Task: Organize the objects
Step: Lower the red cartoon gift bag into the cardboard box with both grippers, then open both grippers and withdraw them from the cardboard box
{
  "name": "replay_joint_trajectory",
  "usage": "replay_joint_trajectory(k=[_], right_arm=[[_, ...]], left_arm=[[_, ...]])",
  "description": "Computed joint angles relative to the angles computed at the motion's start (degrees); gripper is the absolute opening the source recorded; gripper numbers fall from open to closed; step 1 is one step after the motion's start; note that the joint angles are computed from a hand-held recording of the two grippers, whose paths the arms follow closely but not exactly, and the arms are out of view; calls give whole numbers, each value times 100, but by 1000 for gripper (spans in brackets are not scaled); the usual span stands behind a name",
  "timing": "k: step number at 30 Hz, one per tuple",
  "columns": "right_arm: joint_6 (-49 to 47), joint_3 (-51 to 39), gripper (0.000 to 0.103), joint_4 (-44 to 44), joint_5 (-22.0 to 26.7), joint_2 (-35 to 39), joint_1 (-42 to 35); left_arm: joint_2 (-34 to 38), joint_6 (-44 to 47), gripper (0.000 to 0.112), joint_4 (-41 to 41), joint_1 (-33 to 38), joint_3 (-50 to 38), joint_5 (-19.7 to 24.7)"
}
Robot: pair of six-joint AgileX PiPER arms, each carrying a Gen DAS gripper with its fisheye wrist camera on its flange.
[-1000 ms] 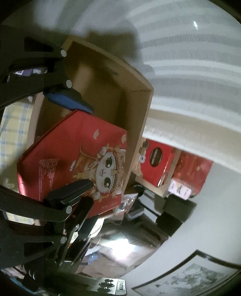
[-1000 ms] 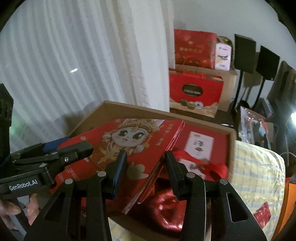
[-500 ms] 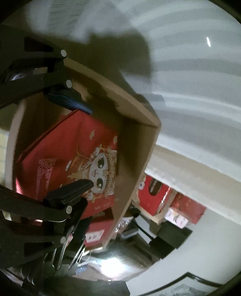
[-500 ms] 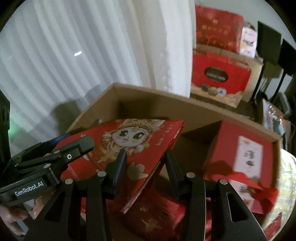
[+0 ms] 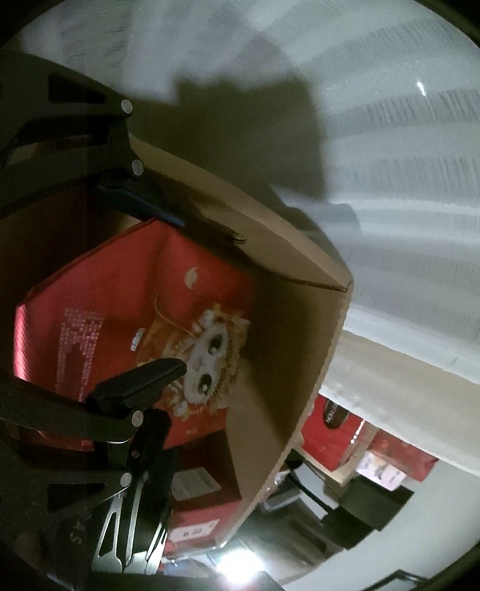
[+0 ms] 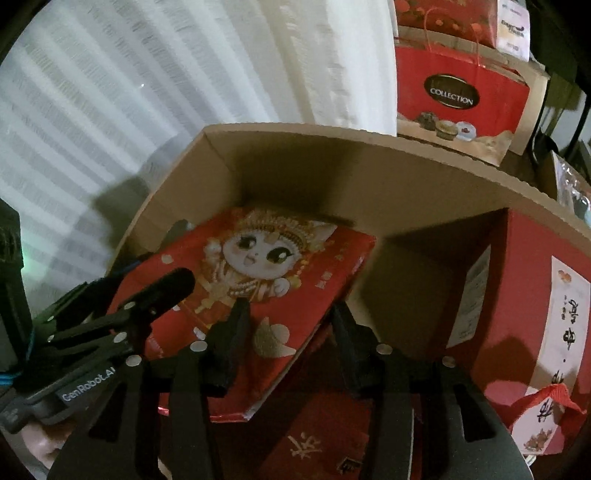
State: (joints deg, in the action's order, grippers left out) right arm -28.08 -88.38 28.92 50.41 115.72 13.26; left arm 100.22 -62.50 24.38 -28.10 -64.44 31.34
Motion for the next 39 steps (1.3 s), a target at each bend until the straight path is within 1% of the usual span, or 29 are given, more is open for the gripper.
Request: replay_joint_trajectory(k=[2,5,6,8,10,16,18,20,22,26,31,33,39], right_arm=[[-74,17,51,58,52,-37,-38],[-229,96,53,165,83,-138,-92],[-256,127,54,171,67,-183,-101],[-324,217,59,138,32,-331,-107],[-516,360,61,241,10,-521,-159],[-939,807,68,578,100,-1079,-360],[-1055,941,72,789,172,-1252,-495],[-1188,1128,78,862,115,-1483,-595],[-1290,1324,80,812,3,-1720,-675],[-1617,1668,82,904,-99,-2132,-935],[-1903,2002,84,891,-215,-2525,-1298],[-2104,2130,84,965,-228,-2627,-1483],[-2449,2361,84,1014,-196,-2772,-2084]], left_arm=[[6,23,70,-34,-4,-10,17],[-86,199,73,-278,50,88,-101],[-137,234,75,-351,59,138,-139],[-241,238,79,-403,62,226,-183],[-372,146,80,-337,16,300,-189],[-617,-289,89,103,-358,221,121],[-671,-482,93,244,-468,167,205],[-768,-703,93,420,-600,162,294],[-807,-789,93,492,-708,95,405],[-907,-969,93,688,-994,11,605],[-881,-1269,94,1000,-1518,-197,947],[-825,-1370,101,1075,-1696,-280,1009],[-564,-1387,101,1066,-2100,-658,1226]])
